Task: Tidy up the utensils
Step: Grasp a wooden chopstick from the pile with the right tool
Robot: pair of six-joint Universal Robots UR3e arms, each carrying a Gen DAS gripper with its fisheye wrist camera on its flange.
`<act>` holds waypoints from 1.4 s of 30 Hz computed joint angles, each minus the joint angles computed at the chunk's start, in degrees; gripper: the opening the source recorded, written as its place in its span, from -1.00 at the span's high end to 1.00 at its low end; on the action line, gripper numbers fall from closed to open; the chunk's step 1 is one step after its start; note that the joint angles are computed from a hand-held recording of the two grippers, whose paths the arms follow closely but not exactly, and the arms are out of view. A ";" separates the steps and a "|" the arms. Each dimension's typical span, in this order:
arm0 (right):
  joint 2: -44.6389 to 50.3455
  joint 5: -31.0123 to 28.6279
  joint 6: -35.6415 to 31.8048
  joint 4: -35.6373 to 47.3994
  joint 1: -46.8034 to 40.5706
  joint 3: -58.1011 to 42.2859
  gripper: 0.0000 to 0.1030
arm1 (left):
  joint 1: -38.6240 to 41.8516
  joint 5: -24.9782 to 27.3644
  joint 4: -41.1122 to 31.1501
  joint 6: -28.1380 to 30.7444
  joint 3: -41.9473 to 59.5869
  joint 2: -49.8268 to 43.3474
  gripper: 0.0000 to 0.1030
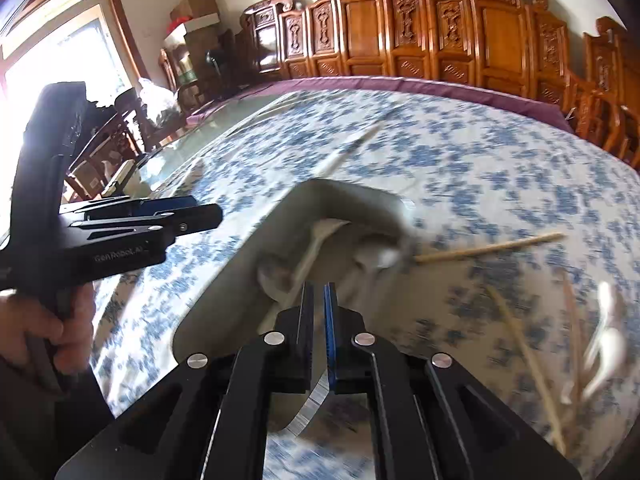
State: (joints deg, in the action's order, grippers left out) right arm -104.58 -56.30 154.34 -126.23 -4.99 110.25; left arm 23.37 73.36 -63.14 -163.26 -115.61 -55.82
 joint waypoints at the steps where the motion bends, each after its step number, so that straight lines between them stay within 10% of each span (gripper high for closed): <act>1: -2.33 0.82 -2.69 2.30 -3.09 0.71 0.81 | -1.36 0.20 0.26 -0.60 0.25 -0.19 0.13; 5: -8.08 2.66 -13.39 9.56 -14.98 1.81 0.46 | -6.94 1.40 1.83 -3.38 0.92 -1.27 0.13; 12: -5.86 0.34 -27.15 13.40 -26.28 3.28 0.46 | -19.32 4.01 6.63 -10.46 2.56 -7.02 0.12; 25: 3.22 -7.00 -26.89 4.82 -21.19 6.01 0.65 | -33.56 13.01 10.81 -16.56 8.25 -17.73 0.12; 42: 0.77 4.37 -30.65 14.83 -31.48 0.69 0.88 | -40.85 17.46 2.92 -14.83 36.04 -44.60 0.12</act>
State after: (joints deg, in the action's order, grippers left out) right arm -103.80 -51.93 123.69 -111.39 -36.47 110.94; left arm -17.49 90.82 -60.22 -178.10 -79.57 -100.42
